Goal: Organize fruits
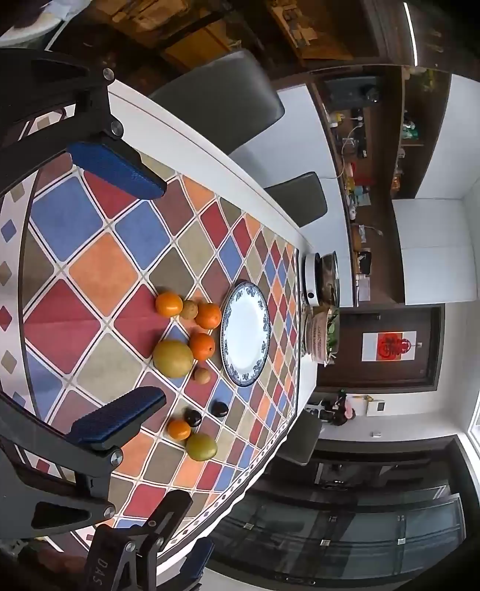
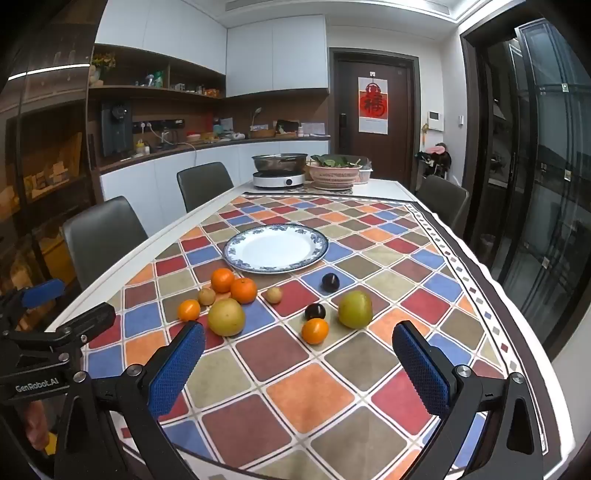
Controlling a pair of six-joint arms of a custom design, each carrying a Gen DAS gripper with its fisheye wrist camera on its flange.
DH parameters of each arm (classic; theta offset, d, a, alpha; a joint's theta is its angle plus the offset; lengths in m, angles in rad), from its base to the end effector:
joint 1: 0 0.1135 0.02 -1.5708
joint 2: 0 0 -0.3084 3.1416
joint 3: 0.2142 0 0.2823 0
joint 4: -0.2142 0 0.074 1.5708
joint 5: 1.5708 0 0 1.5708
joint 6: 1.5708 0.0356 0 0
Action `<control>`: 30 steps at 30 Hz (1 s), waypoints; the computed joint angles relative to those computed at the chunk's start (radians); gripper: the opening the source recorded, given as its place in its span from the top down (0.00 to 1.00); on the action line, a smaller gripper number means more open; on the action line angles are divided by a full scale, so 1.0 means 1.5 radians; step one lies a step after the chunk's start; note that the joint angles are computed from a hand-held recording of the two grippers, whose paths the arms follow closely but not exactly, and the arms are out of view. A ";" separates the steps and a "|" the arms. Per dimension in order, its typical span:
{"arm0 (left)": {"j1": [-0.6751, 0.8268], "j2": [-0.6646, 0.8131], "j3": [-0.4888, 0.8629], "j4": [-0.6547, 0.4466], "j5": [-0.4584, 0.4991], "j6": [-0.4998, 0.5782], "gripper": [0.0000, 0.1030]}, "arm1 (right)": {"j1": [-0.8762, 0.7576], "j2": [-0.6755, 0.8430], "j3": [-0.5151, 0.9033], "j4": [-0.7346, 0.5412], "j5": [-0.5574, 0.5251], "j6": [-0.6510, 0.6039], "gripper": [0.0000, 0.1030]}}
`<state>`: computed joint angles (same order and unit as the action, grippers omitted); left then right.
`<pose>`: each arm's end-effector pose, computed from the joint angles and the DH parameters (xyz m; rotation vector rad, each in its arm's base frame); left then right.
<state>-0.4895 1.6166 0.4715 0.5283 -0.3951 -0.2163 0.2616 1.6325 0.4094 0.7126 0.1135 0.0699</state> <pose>0.2623 -0.1242 0.1333 0.0715 2.1328 0.0195 0.2762 0.0698 0.1290 -0.1300 2.0747 0.0845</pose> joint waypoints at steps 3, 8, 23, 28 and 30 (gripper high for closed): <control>-0.001 0.003 0.001 0.005 0.002 -0.004 0.00 | 0.000 0.000 0.000 0.000 0.001 -0.002 0.01; -0.002 -0.033 0.002 -0.018 -0.007 -0.001 0.00 | 0.000 0.001 -0.002 0.005 0.003 -0.003 0.01; -0.010 -0.029 -0.016 0.009 -0.011 -0.005 0.00 | 0.001 -0.001 -0.002 0.004 0.001 -0.002 0.01; -0.010 -0.025 -0.015 0.013 -0.010 -0.005 0.00 | 0.002 -0.001 -0.003 0.006 0.002 -0.001 0.01; -0.010 -0.025 -0.015 0.013 -0.010 -0.005 0.00 | 0.002 -0.001 -0.003 0.006 0.003 -0.001 0.01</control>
<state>-0.5048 1.5792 0.4486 0.5475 -0.4102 -0.2242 0.2652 1.6311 0.4046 0.7221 0.1175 0.0687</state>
